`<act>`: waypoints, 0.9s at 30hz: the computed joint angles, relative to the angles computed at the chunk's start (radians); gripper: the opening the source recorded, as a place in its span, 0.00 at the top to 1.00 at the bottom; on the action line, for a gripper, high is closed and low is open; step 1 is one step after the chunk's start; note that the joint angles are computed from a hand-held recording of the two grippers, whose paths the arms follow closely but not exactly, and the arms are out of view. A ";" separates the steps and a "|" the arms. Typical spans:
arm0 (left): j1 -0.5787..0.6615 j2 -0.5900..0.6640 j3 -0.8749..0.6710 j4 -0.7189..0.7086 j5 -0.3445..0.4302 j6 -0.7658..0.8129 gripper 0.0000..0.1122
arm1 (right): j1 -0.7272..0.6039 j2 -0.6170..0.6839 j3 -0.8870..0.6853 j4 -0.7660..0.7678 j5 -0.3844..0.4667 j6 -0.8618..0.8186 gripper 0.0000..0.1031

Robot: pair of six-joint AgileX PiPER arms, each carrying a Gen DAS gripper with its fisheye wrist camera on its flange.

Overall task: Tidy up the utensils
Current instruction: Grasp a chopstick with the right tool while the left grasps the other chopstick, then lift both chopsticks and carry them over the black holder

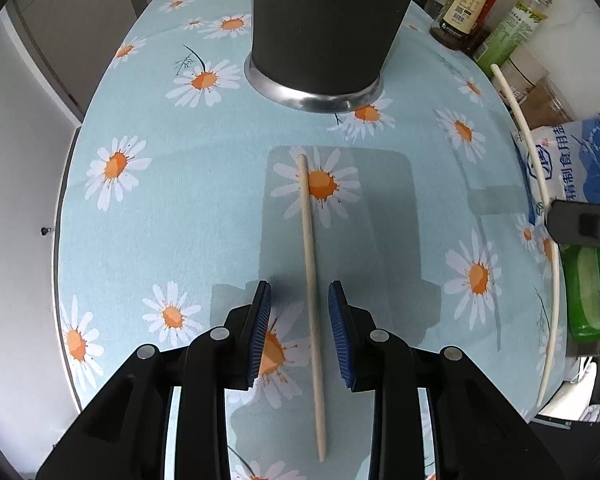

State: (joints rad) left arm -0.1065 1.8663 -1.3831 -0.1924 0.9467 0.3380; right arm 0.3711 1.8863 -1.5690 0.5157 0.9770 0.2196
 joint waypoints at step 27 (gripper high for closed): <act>0.058 -0.115 0.099 -0.102 -0.062 0.066 0.97 | 0.067 -0.040 0.044 -0.011 -0.061 0.009 0.95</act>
